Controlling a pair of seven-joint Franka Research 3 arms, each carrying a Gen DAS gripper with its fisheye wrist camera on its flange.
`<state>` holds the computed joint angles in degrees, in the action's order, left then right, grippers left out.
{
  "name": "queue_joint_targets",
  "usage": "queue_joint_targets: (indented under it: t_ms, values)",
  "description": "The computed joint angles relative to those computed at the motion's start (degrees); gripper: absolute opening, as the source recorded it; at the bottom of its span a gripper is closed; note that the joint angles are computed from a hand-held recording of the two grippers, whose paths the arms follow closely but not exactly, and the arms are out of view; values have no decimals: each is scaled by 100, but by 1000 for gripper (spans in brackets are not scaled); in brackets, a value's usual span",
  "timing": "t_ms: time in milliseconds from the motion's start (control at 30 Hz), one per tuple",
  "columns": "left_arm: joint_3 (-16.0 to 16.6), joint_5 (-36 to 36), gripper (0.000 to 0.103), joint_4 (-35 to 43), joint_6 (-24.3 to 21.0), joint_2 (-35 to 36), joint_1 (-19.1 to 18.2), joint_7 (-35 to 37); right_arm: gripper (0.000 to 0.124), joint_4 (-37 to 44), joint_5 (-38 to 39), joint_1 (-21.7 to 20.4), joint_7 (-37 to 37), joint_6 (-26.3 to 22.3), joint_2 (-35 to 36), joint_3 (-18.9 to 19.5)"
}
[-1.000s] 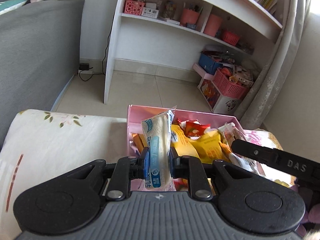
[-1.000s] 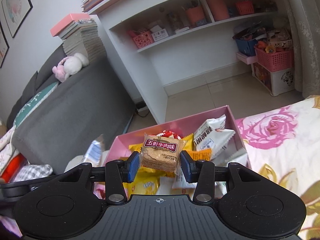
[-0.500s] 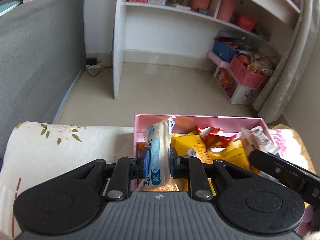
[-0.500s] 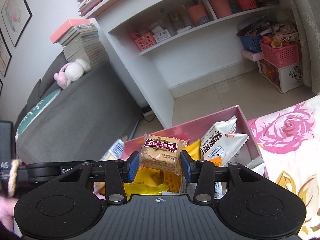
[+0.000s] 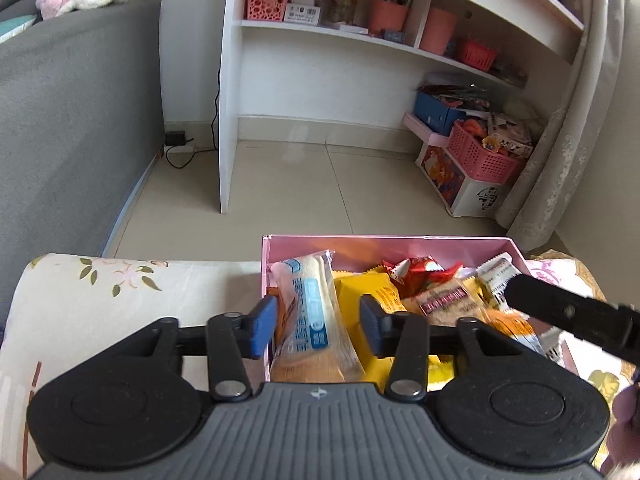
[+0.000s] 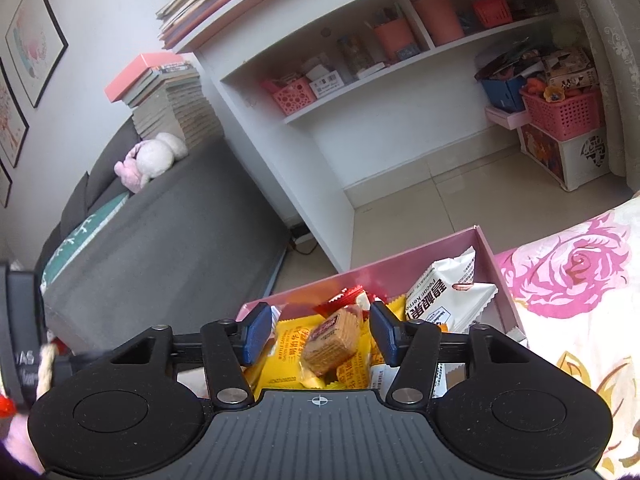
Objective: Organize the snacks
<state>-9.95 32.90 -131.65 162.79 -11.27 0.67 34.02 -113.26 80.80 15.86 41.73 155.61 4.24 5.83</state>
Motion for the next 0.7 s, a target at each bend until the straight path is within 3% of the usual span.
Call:
queue_joint_targets:
  t_ms: [200, 333, 400, 700]
  values:
    - [-68, -52, 71, -334, 75, -395, -30, -37, 74, -249, -834, 78, 599, 216, -334, -31]
    - [-191, -106, 79, -493, -120, -663, -58, -135, 84, -532, -1531, 131, 1145, 358, -647, -85]
    - [-286, -70, 89, -661, -184, -872, -39, -326, 87, -721, -1995, 151, 1515, 428, -824, -112]
    - [-421, -398, 102, -1269, -959, -1794, -396, -518, 95, -1680, -4082, 112, 3107, 348, -1783, -151]
